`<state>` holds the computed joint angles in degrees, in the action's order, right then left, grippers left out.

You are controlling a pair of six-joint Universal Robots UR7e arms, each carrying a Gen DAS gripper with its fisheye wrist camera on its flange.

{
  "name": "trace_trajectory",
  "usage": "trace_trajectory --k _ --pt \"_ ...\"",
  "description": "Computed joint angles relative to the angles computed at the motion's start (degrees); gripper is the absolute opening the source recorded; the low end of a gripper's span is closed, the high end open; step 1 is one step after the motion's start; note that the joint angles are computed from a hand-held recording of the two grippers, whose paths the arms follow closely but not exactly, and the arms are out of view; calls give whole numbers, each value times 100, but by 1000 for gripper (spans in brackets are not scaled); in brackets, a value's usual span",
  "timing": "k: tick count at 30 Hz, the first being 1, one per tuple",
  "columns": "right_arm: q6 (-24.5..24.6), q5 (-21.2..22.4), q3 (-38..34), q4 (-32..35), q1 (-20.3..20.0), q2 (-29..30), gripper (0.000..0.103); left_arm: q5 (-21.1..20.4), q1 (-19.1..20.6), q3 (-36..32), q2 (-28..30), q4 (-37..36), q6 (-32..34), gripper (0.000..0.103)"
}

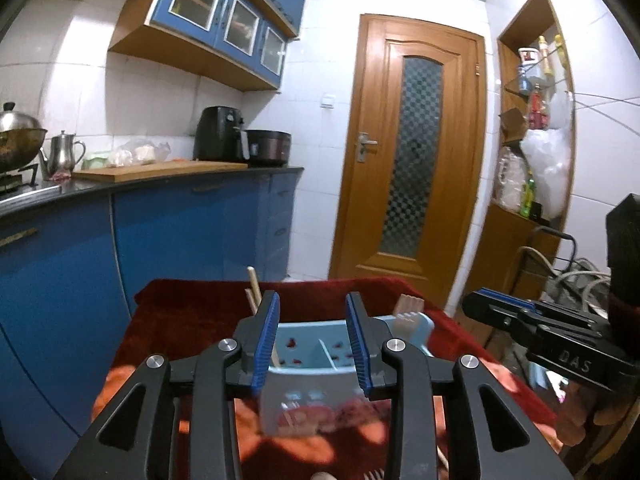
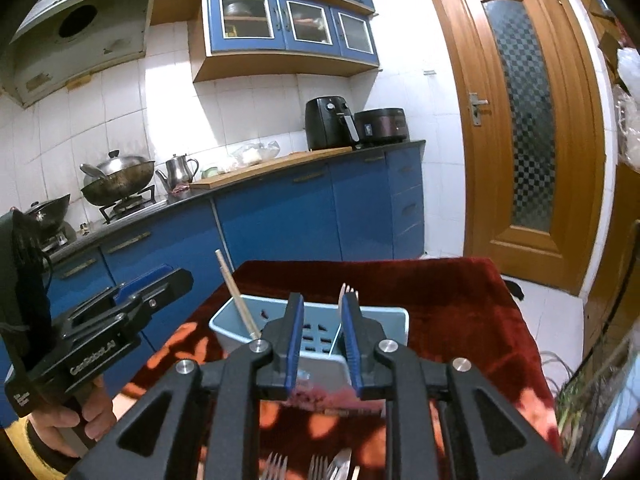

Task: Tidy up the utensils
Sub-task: 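Move both tools back down to the row of utensils, then grasp the white plastic spoon with the left tool while the right tool grasps a white chopstick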

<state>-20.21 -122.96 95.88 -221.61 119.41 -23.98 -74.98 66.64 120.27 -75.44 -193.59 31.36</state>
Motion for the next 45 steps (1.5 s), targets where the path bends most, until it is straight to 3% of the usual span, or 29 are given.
trace_trajectory --k 10,15,21,28,37,45 --pt "1060 -405 771 398 319 -336 23 400 -501 831 -1060 961 -319 36" --pt "1373 -588 1105 495 448 -427 24 466 -509 966 -1403 1705 -597 36" --pt "1809 -649 1590 411 461 -541 26 738 -457 1159 -1625 2108 -745 37" --pt "2351 -522 1976 578 219 -582 28 952 -204 1149 -1510 2501 -1065 37" --pt "2567 -340 2125 681 -36 -515 28 1250 21 1029 -1085 2709 -1202 37" --pt "2712 -181 2264 592 -233 -469 28 1269 168 735 -765 3488 -1498 37"
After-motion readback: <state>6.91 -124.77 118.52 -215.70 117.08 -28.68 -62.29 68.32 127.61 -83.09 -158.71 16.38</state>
